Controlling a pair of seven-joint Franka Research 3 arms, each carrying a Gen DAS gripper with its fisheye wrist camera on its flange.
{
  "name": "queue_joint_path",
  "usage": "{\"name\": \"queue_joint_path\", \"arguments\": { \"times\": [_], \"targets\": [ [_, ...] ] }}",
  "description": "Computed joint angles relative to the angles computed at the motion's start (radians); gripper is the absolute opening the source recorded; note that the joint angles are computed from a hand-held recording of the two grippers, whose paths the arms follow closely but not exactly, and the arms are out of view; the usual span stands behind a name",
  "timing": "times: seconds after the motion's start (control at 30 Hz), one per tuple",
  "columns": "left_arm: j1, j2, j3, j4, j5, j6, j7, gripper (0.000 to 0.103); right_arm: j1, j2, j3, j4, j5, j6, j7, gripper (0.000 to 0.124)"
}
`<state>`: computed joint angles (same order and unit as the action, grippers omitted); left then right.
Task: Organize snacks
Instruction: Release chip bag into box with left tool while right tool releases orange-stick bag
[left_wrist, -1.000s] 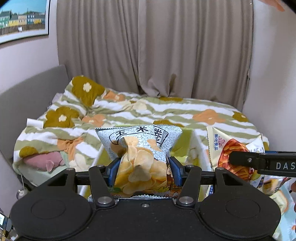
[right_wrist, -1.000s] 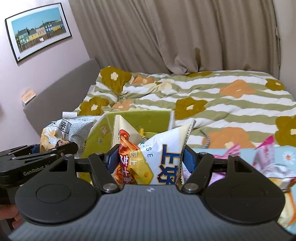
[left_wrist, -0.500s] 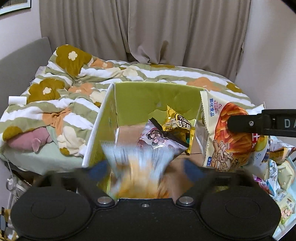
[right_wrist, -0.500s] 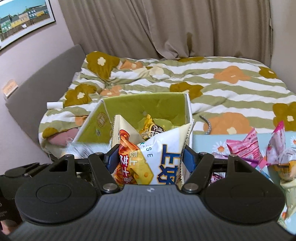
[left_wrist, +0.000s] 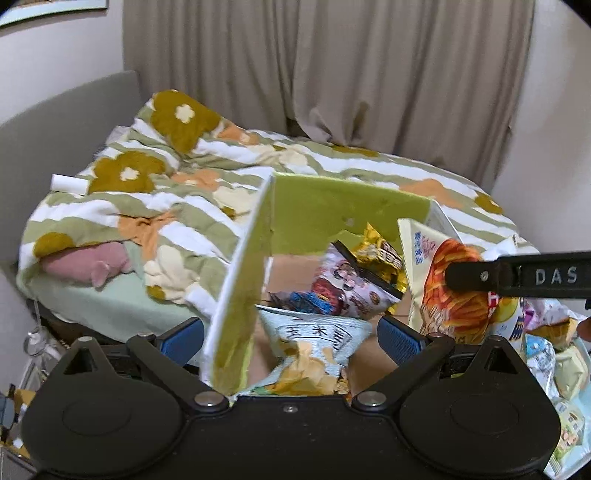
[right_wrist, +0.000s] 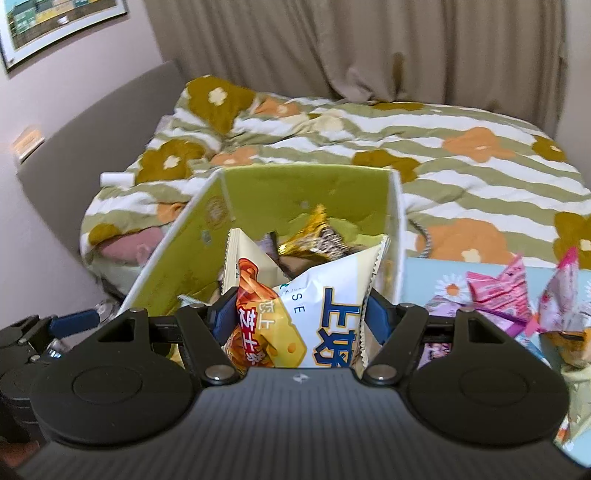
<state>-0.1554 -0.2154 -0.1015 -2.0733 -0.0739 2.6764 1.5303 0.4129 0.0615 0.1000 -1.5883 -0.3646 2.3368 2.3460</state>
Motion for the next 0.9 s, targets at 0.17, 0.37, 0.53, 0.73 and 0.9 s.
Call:
{"name": "queue_joint_path", "arguments": {
  "times": [0.17,0.37,0.53,0.73,0.9],
  "targets": [
    [0.024,-0.014,-0.011,-0.003,0.056,0.01,-0.073,0.102,0.002,0.02,0.002,0.013,0.054,0.022,-0.075,0.086],
    [0.034,-0.042,-0.014,-0.03,0.117,0.033,-0.123,0.102,0.013,0.044,-0.006,0.033,0.084,-0.006,-0.082,0.103],
    [0.02,-0.06,0.0,-0.053,0.109,0.033,-0.116,0.102,0.009,0.003,-0.011,-0.046,0.076,0.061,-0.028,0.103],
    [-0.002,-0.067,0.018,-0.06,0.071,0.033,-0.076,0.102,-0.003,-0.048,0.004,-0.123,-0.025,0.112,0.058,0.103],
    [-0.019,-0.085,0.032,-0.066,0.036,0.036,-0.02,0.102,-0.012,-0.077,0.025,-0.143,-0.114,0.106,0.12,0.103]
  ]
}}
